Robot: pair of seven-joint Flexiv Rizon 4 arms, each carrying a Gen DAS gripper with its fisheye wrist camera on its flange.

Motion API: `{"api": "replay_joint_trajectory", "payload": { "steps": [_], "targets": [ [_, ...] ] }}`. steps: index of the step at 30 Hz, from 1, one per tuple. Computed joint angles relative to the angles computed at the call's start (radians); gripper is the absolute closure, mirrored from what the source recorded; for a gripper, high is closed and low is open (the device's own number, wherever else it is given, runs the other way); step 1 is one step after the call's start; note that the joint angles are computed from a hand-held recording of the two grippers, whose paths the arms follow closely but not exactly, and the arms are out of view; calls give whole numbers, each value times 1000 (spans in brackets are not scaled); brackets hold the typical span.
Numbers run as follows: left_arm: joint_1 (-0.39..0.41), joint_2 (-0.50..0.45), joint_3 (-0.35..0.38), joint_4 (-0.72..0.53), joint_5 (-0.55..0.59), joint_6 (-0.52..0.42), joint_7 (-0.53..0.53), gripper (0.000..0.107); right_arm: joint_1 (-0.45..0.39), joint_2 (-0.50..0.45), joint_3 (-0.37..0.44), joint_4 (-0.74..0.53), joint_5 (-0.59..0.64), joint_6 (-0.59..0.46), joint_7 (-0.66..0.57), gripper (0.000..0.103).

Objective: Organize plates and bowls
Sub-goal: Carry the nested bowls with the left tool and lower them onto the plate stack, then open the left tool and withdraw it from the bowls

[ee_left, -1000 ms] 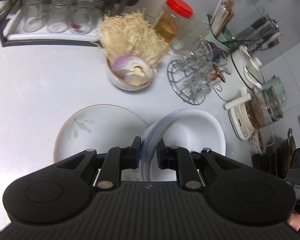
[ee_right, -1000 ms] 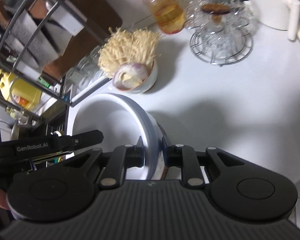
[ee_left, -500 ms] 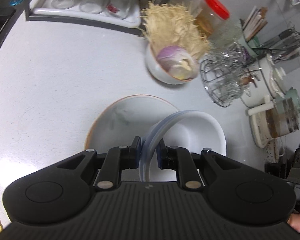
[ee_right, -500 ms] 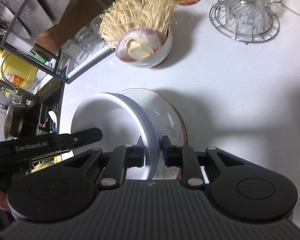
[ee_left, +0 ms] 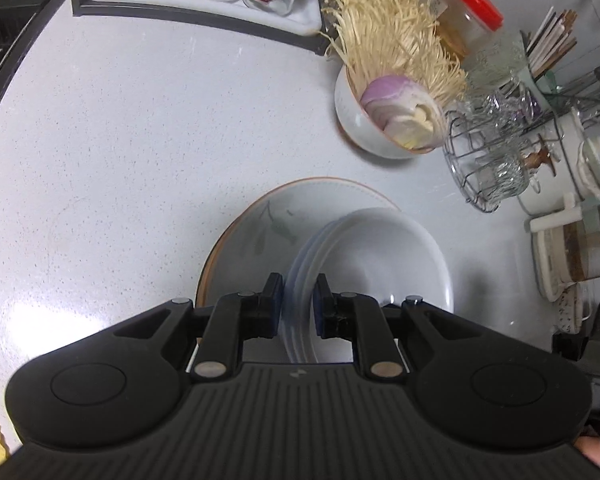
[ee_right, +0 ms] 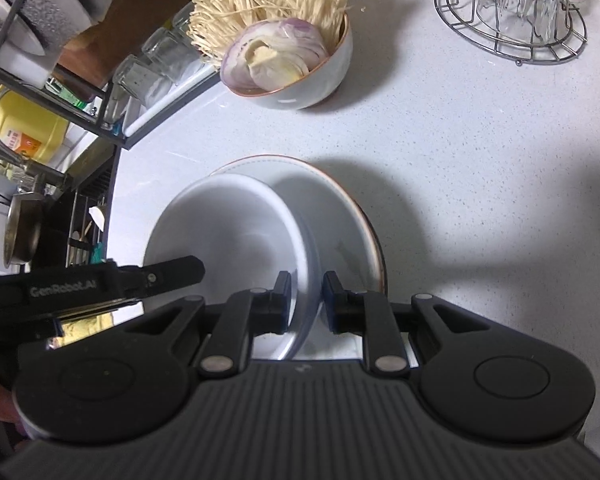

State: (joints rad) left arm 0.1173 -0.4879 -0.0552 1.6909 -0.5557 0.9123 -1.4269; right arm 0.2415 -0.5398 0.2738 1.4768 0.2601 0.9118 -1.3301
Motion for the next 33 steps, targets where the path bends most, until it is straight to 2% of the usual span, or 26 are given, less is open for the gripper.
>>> {"api": "replay_joint_trajectory", "payload": {
  "steps": [6, 11, 12, 15, 16, 22, 29, 33],
  "targets": [
    [-7, 5, 3, 3, 16, 7, 7, 90, -3, 6, 4, 21, 3, 44, -18, 81],
    [-32, 53, 18, 40, 63, 65, 29, 88, -15, 27, 15, 44, 10, 73, -54, 81],
    [-35, 67, 23, 52, 67, 68, 20, 88, -18, 33, 16, 48, 12, 74, -60, 78],
    [-48, 118, 38, 91, 91, 104, 8, 85, -25, 50, 23, 59, 25, 99, -87, 56],
    [-54, 134, 46, 102, 106, 116, -1, 83, -29, 56, 27, 64, 32, 113, -102, 54],
    [-80, 217, 64, 157, 156, 164, -59, 81, -40, 100, 36, 91, 52, 153, -171, 54],
    [-108, 337, 70, 222, 179, 198, -76, 80, -57, 207, 52, 156, 108, 190, -276, 54],
    [-133, 413, 79, 260, 218, 244, -114, 72, -58, 287, 49, 210, 150, 256, -349, 54]
  ]
}}
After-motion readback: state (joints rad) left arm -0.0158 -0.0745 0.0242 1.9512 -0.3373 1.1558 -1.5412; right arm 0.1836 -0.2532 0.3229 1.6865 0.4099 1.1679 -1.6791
